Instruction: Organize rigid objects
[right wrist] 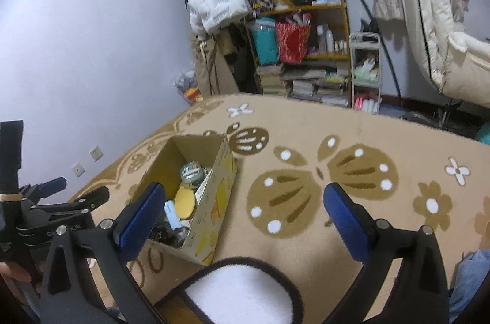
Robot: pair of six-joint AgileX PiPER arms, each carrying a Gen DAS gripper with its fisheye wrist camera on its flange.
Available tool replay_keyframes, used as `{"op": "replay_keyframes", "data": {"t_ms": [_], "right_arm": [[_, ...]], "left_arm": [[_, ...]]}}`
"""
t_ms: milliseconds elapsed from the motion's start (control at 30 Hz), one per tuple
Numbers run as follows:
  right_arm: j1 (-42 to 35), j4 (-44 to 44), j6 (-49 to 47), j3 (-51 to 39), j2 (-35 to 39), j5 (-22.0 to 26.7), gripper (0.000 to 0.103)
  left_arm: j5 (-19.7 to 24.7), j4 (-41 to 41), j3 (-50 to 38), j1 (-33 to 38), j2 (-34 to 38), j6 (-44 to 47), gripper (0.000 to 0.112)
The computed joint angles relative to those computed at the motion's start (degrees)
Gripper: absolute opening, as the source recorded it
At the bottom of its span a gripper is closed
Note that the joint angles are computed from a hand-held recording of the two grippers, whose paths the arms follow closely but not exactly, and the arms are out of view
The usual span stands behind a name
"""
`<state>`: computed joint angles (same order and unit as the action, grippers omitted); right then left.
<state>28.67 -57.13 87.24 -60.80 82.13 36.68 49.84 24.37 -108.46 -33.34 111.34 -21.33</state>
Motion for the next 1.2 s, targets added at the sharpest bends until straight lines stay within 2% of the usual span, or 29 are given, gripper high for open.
{"op": "replay_keyframes", "data": {"t_ms": [200,367,567,767,967,1033,1100,1200], "right_arm": [[4.55,-8.48,10.56,3.98,-2.27,5.23,0.103],[6.79,-10.41,13.92,5.6,-3.77,7.56,0.103],[11.77,-18.56,19.83,7.94,-3.79,15.62,0.103],[11.85,-20.95,22.73,8.69,-3.01,16.24,0.103],[12.36,-18.16,21.35,7.19,-1.55,17.43,0.103],[13.73,-17.83,20.5,6.6,-1.25,20.3,0.103],[15.85,-19.17,20.53,6.0,-0.68,25.22,0.103],[15.55,-19.48,21.37,6.49,-1.49,24.22,0.103]], "left_arm": [[-9.7,0.59,10.8,-0.06,-7.53,-4.16,0.1],[-10.19,4.45,14.04,-1.47,-9.99,-7.73,0.1],[-10.57,10.77,18.85,-3.78,-12.29,-13.11,0.1],[-11.99,15.39,21.11,-5.76,-13.52,-16.61,0.1],[-11.71,12.73,20.21,-5.12,-13.08,-14.05,0.1],[-11.22,12.63,20.08,-5.01,-13.08,-14.81,0.1],[-11.08,12.3,20.06,-4.85,-13.09,-14.98,0.1],[-10.9,12.78,20.28,-4.97,-13.36,-15.73,0.1]]}}
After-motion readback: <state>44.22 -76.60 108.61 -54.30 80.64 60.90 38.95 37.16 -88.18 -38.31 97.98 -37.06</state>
